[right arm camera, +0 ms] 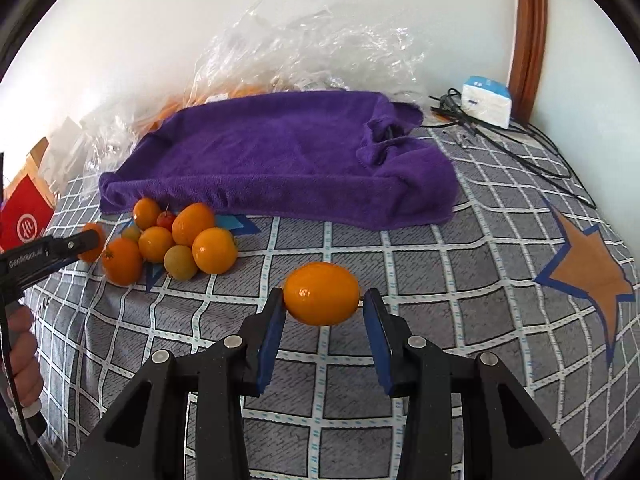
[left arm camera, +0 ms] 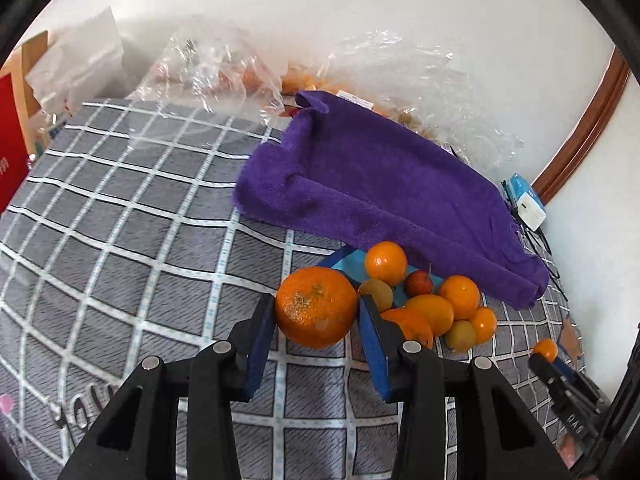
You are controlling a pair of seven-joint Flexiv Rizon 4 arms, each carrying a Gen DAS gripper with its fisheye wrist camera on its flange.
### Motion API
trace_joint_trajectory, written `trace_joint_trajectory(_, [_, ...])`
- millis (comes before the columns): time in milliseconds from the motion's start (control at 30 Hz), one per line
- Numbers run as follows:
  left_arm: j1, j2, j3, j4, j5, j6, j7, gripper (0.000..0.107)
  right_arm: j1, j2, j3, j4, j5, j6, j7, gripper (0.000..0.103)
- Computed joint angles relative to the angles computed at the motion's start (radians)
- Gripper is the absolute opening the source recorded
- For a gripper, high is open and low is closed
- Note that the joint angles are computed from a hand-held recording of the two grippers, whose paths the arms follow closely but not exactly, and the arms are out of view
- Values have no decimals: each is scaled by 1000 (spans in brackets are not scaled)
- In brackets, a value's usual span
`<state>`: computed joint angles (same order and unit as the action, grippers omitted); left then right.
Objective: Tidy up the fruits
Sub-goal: 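Lift the oval orange toward the purple towel while the left tool grasps the large orange, then lower both held oranges onto the purple towel and open both tools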
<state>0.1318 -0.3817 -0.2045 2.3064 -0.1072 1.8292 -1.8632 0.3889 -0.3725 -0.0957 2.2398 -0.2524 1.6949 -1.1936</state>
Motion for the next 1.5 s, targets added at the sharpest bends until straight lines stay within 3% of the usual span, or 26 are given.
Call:
trace_joint_trajectory(200, [-13, 71, 19, 26, -9, -26, 7, 40, -56, 40, 44, -6, 9, -27, 19, 40])
trace_joint_trajectory(300, [-32, 93, 35, 24, -23, -35, 12, 40, -16, 61, -11, 1, -16, -27, 42, 40])
trace_joint_trajectory(400, [26, 115, -24, 27, -24, -41, 17, 40, -22, 74, -8, -10, -34, -38, 53, 40])
trace_joint_trajectory(567, [-127, 119, 135, -21, -60, -67, 47, 40, -87, 63, 72, -68, -47, -80, 49, 40])
trace_joint_trajectory(667, [-77, 120, 86, -39, -78, -77, 74, 40, -120, 42, 117, -115, -39, -93, 45, 40])
trace_joint_trajectory(767, [-105, 109, 120, -81, -93, -96, 96, 40, -133, 18, 142, -165, -37, -111, 38, 40])
trace_joint_trajectory(967, [-163, 72, 189, -178, -115, -133, 132, 40, -91, -27, 94, -247, -76, -125, 61, 40])
trace_joint_trajectory(1500, [-153, -79, 154, -414, -164, -228, 221, 40, -67, -142, 44, -419, -121, -176, 106, 40])
